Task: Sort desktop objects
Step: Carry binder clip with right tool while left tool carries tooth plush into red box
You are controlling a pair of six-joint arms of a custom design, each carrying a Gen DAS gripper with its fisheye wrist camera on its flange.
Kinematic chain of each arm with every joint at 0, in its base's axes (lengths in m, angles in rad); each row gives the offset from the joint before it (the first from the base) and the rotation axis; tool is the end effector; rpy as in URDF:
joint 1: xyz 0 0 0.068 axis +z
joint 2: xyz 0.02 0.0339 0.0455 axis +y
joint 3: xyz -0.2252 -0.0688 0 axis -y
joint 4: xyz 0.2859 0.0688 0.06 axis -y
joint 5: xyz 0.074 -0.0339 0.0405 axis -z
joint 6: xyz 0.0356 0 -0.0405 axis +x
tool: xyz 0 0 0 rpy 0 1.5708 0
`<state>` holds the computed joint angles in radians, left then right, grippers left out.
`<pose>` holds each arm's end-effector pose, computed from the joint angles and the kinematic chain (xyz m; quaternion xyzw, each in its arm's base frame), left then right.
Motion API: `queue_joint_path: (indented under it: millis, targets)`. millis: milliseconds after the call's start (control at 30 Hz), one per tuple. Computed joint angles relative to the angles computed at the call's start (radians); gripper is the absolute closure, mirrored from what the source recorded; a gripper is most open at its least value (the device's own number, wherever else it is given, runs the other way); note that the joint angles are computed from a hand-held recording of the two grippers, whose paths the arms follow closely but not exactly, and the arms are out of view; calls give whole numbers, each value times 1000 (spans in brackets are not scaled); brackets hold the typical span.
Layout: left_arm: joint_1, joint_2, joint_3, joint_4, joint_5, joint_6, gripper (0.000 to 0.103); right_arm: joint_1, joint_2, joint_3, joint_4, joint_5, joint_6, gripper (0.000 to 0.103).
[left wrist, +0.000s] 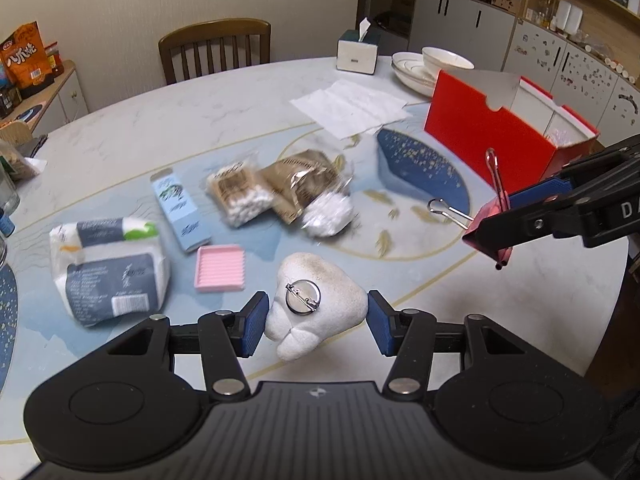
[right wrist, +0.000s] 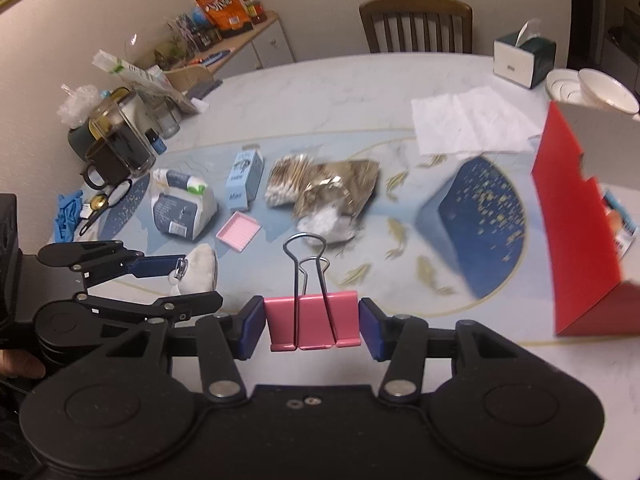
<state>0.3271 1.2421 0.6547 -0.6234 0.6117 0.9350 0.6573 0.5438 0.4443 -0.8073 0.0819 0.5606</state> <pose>0.2479 0.0625 0.1216 0.3322 0.8790 -0.1385 0.3126 0.1484 0.1108 0.1751 -0.0323 0.9441 0.1545 0.2893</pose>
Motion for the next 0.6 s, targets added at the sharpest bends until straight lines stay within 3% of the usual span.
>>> queue_joint_path:
  millis: [333,600]
  targets:
    - [-216,-252,-101,32,-81,-281,51,-400,-222,-2,-170,-265,-322,53]
    - [-439,-361,-155,86,-217,-492,51,-796,-197,36,-250,-517,-641,53]
